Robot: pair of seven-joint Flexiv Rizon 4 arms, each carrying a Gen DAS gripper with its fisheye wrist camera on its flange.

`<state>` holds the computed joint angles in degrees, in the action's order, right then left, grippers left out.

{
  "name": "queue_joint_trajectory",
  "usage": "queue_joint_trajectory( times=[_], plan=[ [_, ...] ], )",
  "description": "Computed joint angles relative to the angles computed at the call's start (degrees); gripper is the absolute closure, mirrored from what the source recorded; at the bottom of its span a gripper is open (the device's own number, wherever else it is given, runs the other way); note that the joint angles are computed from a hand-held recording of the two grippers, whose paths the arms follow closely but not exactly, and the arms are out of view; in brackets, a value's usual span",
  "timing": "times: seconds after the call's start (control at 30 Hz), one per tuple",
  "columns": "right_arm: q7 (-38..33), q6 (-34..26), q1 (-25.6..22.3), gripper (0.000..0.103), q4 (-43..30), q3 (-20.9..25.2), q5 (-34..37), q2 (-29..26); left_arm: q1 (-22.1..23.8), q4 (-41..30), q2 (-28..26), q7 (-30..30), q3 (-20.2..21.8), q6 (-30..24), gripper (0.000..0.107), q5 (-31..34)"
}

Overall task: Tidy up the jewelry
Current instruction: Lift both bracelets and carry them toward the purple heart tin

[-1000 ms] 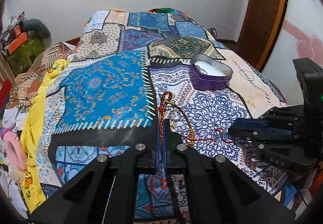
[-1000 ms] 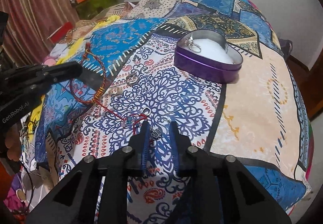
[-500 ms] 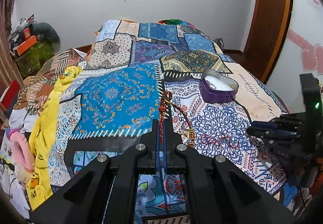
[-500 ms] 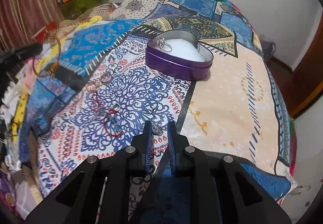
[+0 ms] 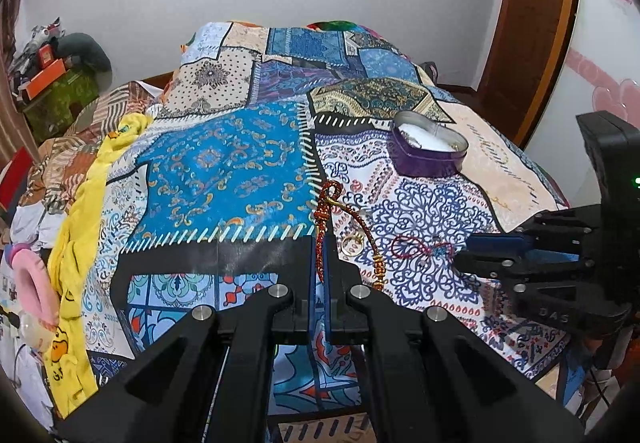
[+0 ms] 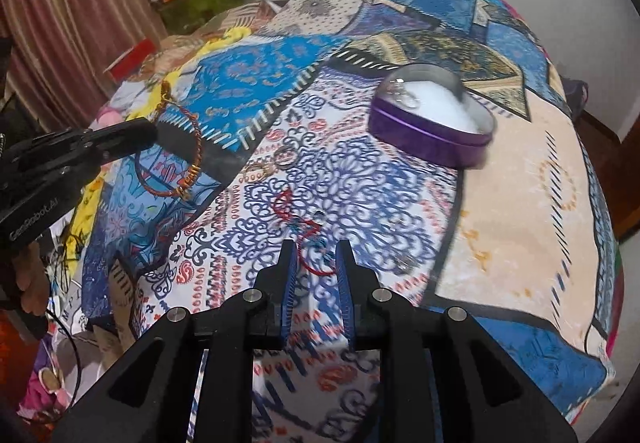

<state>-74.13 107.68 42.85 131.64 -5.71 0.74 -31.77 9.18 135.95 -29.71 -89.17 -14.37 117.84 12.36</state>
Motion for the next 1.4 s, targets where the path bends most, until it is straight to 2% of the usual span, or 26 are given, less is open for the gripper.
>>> queue_joint_trajectory(
  times=[0.1,0.23,0.33,0.37,0.47,0.57,0.7,0.87,1.23,1.4],
  plan=[
    [0.1,-2.2,1.9,0.082,-1.2,-2.0,-0.4,-1.0,0.3,-0.1,-0.5,0.0,-0.1,-0.3,0.106,0.0],
    [0.3,-2.5,-0.7,0.082,-1.7,-0.2,-2.3,-1.6,1.1,-0.4,-1.1,-0.1,-0.6,-0.7,0.106,0.1],
    [-0.1,-2.5,-0.8,0.082,-1.7,-0.3,-3.1,-1.8,1.6,-0.5,-1.3,-0.2,-1.1,-1.0,0.106,0.2],
    [-0.2,-2.4,-0.5,0.083,-1.7,-0.7,-3.1,-1.9,1.6,-0.6,-1.3,-0.2,-1.2,-1.0,0.106,0.2],
    [-0.2,-2.4,1.8,0.095,-1.7,-2.8,-2.4,-2.1,1.7,-0.6,-1.1,-0.2,-1.7,-1.0,0.106,0.4],
    [0.3,-1.9,0.6,0.096,-1.7,-1.8,-2.2,-2.0,1.4,-0.5,-0.7,-0.1,-1.6,-0.9,0.106,0.4],
    [0.0,0.4,5.1,0.096,-0.1,-5.6,0.7,-1.5,1.5,-0.6,0.1,-0.2,-2.3,-0.8,0.106,0.8],
    [-1.8,3.4,4.0,0.096,1.5,-4.1,3.2,0.8,0.8,-1.3,1.2,-0.6,-2.8,-0.7,0.106,1.0],
    [-8.3,8.3,7.7,0.096,2.0,-8.2,14.4,4.9,-1.2,-5.1,1.2,-0.2,-4.2,-2.2,0.106,0.8],
    [-10.1,9.2,6.5,0.096,0.4,-7.8,16.9,5.1,-2.1,-8.1,0.2,0.7,-5.2,-3.4,0.106,0.1]
  ],
)
